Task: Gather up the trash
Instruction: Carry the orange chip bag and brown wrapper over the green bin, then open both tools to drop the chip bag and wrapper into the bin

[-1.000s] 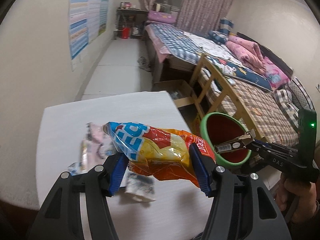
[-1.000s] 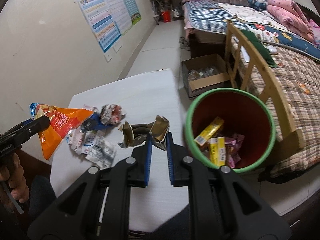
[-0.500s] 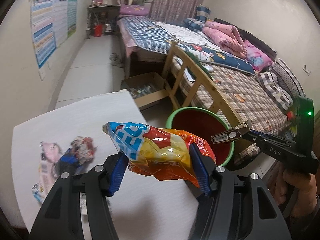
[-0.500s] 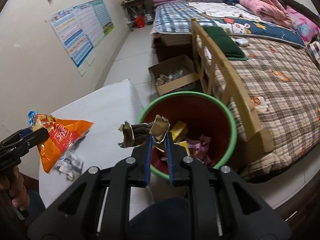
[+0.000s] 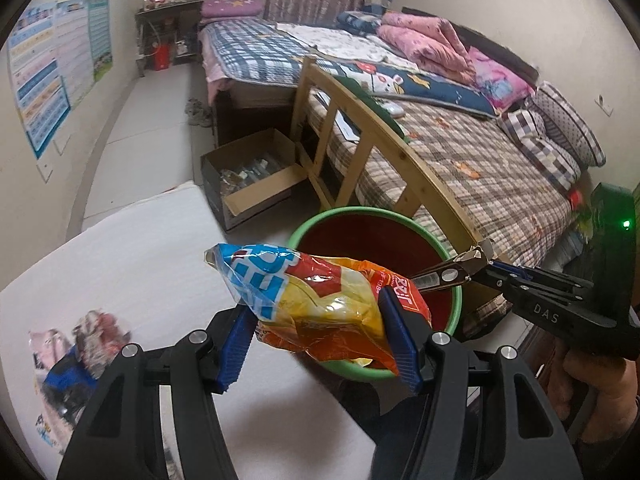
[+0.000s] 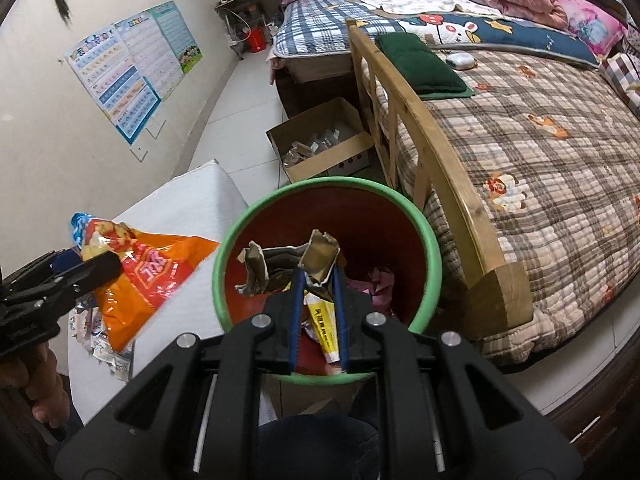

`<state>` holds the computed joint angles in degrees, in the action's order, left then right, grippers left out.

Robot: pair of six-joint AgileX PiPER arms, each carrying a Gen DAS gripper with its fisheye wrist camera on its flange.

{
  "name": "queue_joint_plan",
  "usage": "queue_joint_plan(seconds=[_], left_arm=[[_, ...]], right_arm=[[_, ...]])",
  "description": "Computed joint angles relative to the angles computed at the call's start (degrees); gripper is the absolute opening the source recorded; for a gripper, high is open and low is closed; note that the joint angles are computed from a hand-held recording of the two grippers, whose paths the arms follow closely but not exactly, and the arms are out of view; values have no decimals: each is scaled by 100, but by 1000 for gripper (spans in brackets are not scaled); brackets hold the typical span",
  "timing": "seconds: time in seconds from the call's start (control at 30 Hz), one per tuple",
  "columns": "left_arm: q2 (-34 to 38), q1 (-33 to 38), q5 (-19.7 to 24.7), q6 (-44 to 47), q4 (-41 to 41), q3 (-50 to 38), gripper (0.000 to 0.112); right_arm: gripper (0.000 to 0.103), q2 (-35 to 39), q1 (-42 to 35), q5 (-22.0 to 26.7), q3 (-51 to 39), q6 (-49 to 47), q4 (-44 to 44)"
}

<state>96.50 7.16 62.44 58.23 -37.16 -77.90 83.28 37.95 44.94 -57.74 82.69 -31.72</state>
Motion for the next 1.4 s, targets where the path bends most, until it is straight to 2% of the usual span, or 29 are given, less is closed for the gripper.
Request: queue_joint_plan(seconds=[0.33, 0.73, 0.8, 0.83, 0.87, 0.9, 0.93, 0.97, 1.0, 1.07, 1.2, 1.4], left_arm=[[246, -781, -780, -267, 337, 287, 57], [517, -1211, -988, -498, 747, 167, 59], [515, -1267, -1044, -542, 820, 171, 63], [516, -1292, -1075, -576, 872, 170, 69], [517, -1293, -1081, -575, 894, 165, 77], [499, -1282, -1096, -532, 862, 194, 79], [487, -1262, -1108, -497, 850, 205, 82], [469, -1243, -1119, -488, 857, 215, 87], [452, -1199, -1116, -469, 840, 226, 90], [433, -1107, -1110, -457, 805, 229, 94], [394, -810, -1024, -496, 721, 153, 95], [217, -152, -775, -329, 454, 45, 95]], right_arm=[[14, -27, -508, -591, 558, -283, 252], [15, 120, -871, -1070, 865, -505, 465], [17, 149, -914, -1121, 861, -607, 556], [17, 185, -932, -1133, 842, -697, 635], [25, 227, -916, -1083, 810, -673, 623], [41, 252, -882, -1035, 784, -621, 586], [48, 269, -834, -992, 765, -525, 500], [61, 274, -789, -966, 754, -409, 404], [67, 276, -726, -922, 737, -275, 308], [68, 303, -682, -877, 688, -254, 305], [83, 277, -487, -640, 575, -11, 135], [94, 233, -121, -164, 242, 143, 26]])
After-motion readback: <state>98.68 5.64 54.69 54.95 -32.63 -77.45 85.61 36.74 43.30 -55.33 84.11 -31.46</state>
